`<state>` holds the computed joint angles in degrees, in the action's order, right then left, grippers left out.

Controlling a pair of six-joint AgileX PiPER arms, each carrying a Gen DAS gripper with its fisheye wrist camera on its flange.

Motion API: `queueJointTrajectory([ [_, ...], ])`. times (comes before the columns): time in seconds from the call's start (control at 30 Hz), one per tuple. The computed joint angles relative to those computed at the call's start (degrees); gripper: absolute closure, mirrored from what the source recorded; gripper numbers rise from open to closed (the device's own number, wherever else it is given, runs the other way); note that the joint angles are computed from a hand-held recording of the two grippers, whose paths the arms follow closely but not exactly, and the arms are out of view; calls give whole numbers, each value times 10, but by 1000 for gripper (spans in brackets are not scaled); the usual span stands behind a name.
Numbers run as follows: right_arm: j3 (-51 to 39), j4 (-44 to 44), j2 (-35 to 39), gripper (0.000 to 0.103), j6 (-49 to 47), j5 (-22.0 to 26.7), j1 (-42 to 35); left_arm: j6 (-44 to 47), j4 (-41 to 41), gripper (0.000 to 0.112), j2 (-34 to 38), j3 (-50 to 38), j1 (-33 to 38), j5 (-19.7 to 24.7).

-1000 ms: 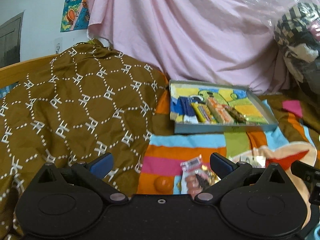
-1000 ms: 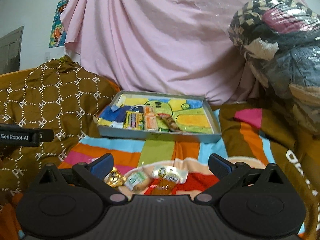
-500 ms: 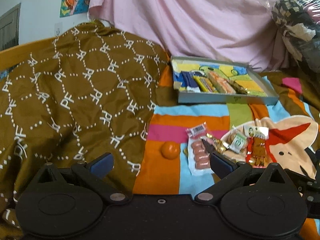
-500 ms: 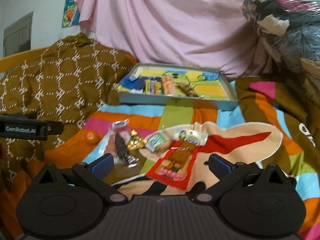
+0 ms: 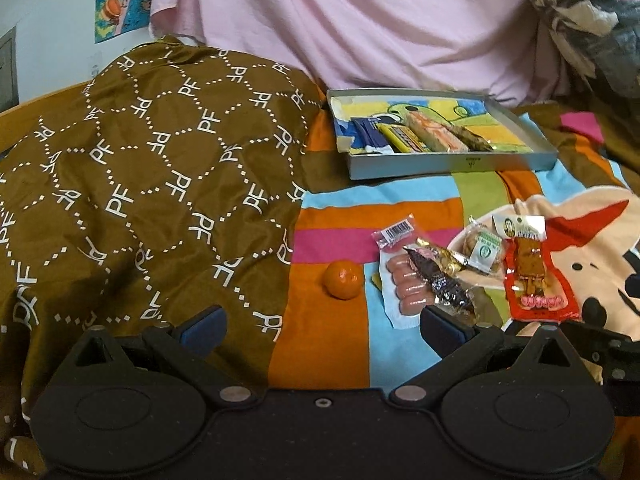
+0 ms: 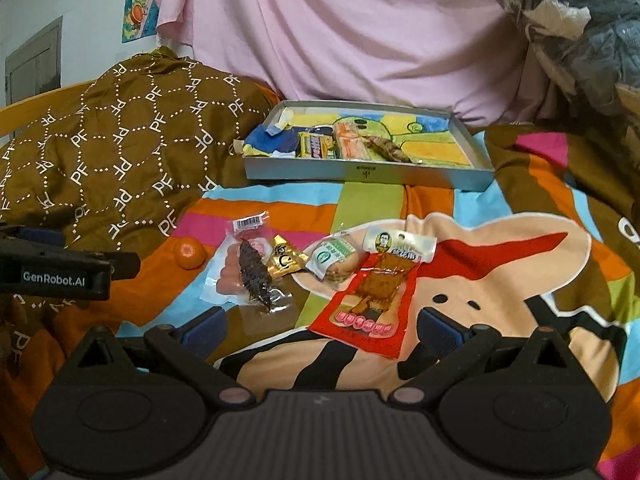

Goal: Organize snacks
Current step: 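Lower left tool onto mandarin orange while right tool approaches dark dried-fish pack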

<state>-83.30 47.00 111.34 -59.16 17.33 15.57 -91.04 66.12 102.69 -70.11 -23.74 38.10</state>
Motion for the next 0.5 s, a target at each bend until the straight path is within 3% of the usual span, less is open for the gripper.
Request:
queueJointTrajectory([
  [0.17,-14,-10,16,0,17,9,0,19,3,10,10,-4,2,-7],
  [0.5,-83,-121,63,0,146,39,6,85,-42,10,35,-36,40,-45],
])
